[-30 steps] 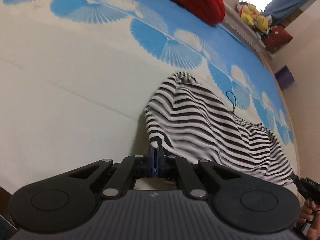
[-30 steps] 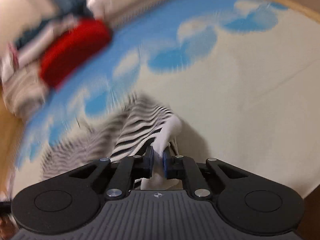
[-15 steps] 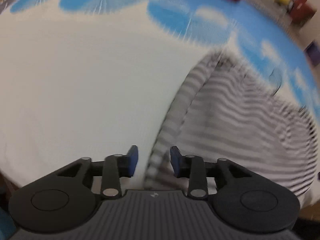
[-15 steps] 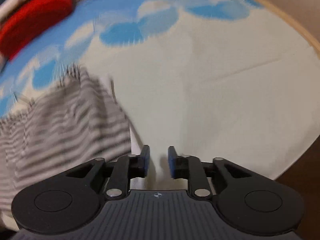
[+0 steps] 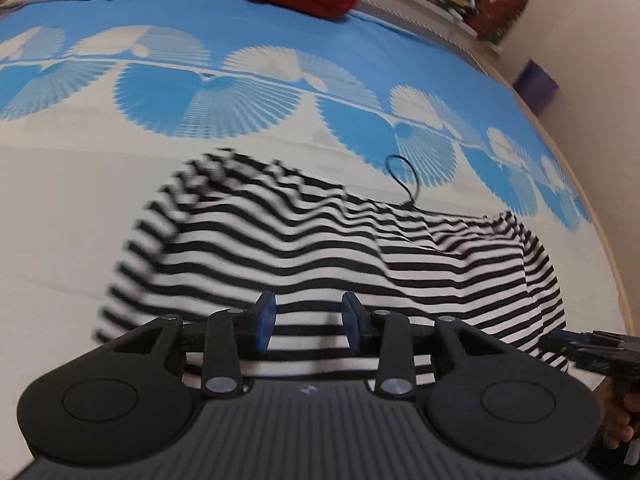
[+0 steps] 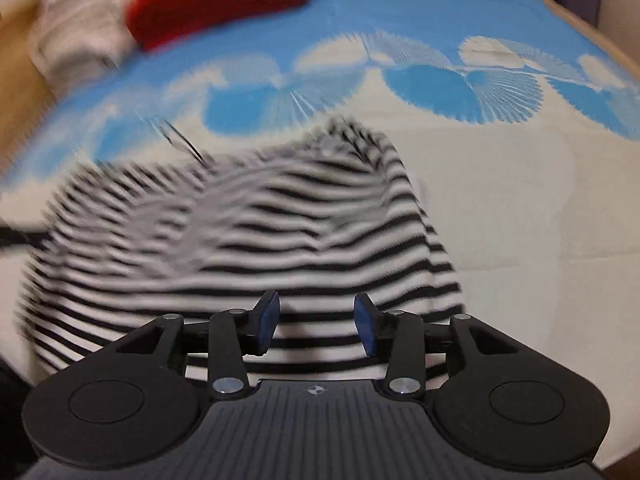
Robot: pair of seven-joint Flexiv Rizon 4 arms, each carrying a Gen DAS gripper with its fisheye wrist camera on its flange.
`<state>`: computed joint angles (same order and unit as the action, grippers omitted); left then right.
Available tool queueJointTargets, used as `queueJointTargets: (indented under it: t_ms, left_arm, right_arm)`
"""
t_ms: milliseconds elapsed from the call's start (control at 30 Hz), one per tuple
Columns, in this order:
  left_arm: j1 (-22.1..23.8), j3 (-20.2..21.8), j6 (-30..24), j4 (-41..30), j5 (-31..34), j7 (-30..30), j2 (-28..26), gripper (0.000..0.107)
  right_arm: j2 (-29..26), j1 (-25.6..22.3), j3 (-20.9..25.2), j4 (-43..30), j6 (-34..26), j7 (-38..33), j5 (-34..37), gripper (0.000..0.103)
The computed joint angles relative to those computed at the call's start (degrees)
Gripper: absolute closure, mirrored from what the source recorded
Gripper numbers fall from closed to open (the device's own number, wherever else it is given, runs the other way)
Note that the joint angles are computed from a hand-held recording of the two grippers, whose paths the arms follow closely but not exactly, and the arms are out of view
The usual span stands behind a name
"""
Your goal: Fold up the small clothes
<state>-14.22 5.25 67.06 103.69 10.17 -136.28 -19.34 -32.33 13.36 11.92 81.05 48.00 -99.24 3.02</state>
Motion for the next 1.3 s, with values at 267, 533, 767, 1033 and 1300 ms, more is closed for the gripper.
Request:
queueJointTargets:
  t_ms: [267, 533, 767, 1033, 1300]
  left_arm:
    - [-0.54, 0.44, -8.95, -4.51, -2.16, -5.3, -4.96, 0.065]
    - [-3.07, 2.82, -5.36, 0.35, 8.82, -10.4, 2.16, 0.064]
    - [-2.29, 0.46, -8.13, 4.96, 16.77, -12.54, 9.3, 0.064]
    - [0.13, -3.9, -7.95, 11.52, 19.46, -18.46, 16.39, 0.064]
    - [4.15, -4.81, 2.69, 23.97, 7.89, -25.52, 20.62, 0.064]
  right_arm:
    - [-1.33, 3.66, -3.22, 0.23, -2.15, 6.7, -7.4, 0.052]
    - [1.64, 3.97, -5.22, 6.94, 13.75, 12.44, -10.31, 0.052]
    - [5.23, -0.43, -3.95, 13.17, 34.6, 10.98, -12.48, 0.049]
    - [7.21, -5.31, -2.2, 14.52, 36.01, 12.81, -10.11, 0.045]
    - [8.93, -7.51, 0.72, 17.73, 38.75, 8.04, -9.09, 0.045]
